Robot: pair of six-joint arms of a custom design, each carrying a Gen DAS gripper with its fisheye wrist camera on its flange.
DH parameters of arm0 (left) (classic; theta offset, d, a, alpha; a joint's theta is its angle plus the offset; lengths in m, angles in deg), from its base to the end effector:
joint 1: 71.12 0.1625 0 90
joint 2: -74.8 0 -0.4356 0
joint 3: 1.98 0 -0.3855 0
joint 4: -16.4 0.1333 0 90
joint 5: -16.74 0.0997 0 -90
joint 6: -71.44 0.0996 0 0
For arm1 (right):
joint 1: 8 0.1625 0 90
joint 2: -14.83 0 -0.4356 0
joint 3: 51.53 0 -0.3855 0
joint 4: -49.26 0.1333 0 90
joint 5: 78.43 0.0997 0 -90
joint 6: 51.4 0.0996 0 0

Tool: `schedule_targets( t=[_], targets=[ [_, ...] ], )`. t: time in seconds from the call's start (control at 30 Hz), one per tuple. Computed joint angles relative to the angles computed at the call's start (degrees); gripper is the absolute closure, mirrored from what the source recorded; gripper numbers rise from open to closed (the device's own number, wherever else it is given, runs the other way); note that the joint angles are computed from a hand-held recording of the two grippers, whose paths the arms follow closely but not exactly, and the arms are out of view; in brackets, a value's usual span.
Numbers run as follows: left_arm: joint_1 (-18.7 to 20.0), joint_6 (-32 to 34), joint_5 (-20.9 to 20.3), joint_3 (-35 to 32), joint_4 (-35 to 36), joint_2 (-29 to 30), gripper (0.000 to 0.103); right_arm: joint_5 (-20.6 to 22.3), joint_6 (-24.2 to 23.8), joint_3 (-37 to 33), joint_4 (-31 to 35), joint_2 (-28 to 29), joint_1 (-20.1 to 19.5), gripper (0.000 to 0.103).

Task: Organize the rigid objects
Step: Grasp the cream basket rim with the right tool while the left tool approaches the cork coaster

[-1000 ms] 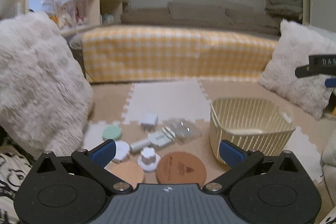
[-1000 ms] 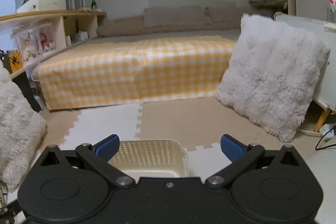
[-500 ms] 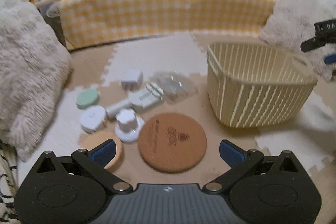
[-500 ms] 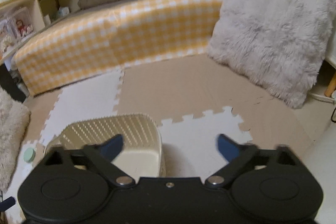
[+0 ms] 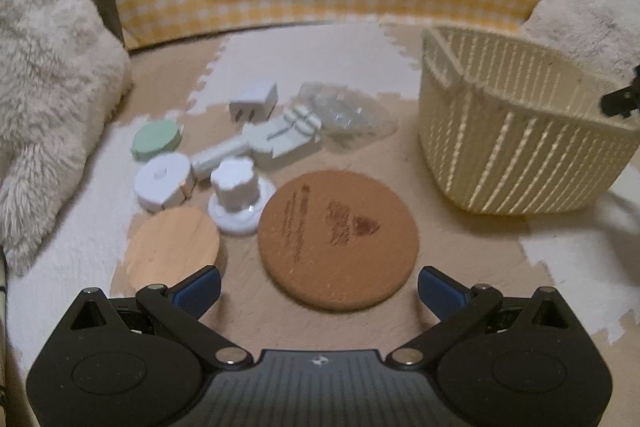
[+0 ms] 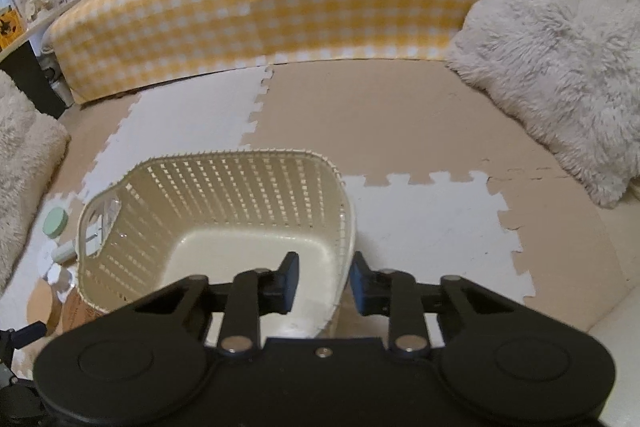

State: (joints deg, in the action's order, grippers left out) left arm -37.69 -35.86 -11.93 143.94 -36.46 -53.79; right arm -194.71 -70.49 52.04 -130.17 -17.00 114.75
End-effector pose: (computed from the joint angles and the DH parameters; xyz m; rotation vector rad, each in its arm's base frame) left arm 0.0253 -0.2477 0.2792 -0.2882 1.9530 -0.9721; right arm 0.4066 -0.4673 -0.0286 1.0848 -2.4550 0.4889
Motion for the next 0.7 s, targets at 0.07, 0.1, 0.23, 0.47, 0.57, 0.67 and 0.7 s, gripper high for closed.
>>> schedule_targets(
  t=[0.07, 0.1, 0.23, 0.47, 0.57, 0.67, 0.7],
  targets=[
    [2.26, 4.40, -0.42, 0.61, -4.72, -1.54, 0.000, -0.85, 0.35, -0.10, -0.07, 0.05, 0.08, 0.091],
    [1.76, 3.32, 0.09, 1.05, -4.00, -3.48, 0.000, -1.29, 0.59, -0.17, -0.11, 0.08, 0.11, 0.093],
    [0.27, 1.78, 0.27, 1.53, -0.63, -4.34, 0.000, -1.70, 1.52, -0.48, 0.65, 0.06, 0.21, 0.096],
    [-0.22, 10.75, 1.30, 2.52, -5.38, -7.35, 0.000, -2.65, 2.06, -0.92, 1.55, 0.25, 0.59, 0.096],
    [1.96, 15.25, 3.38, 3.50, -11.40, -7.17, 0.002, -2.65, 2.34, -0.95, 1.73, 0.20, 0.56, 0.096],
    [3.87, 17.84, 6.29, 4.20, -14.90, -6.31, 0.008, -2.92, 2.79, -1.13, 2.17, 0.25, 0.68, 0.096],
    [4.68, 19.15, 7.23, 4.36, -16.06, -5.83, 0.008, -2.94, 2.85, -1.18, 2.28, 0.25, 0.69, 0.096]
  ],
)
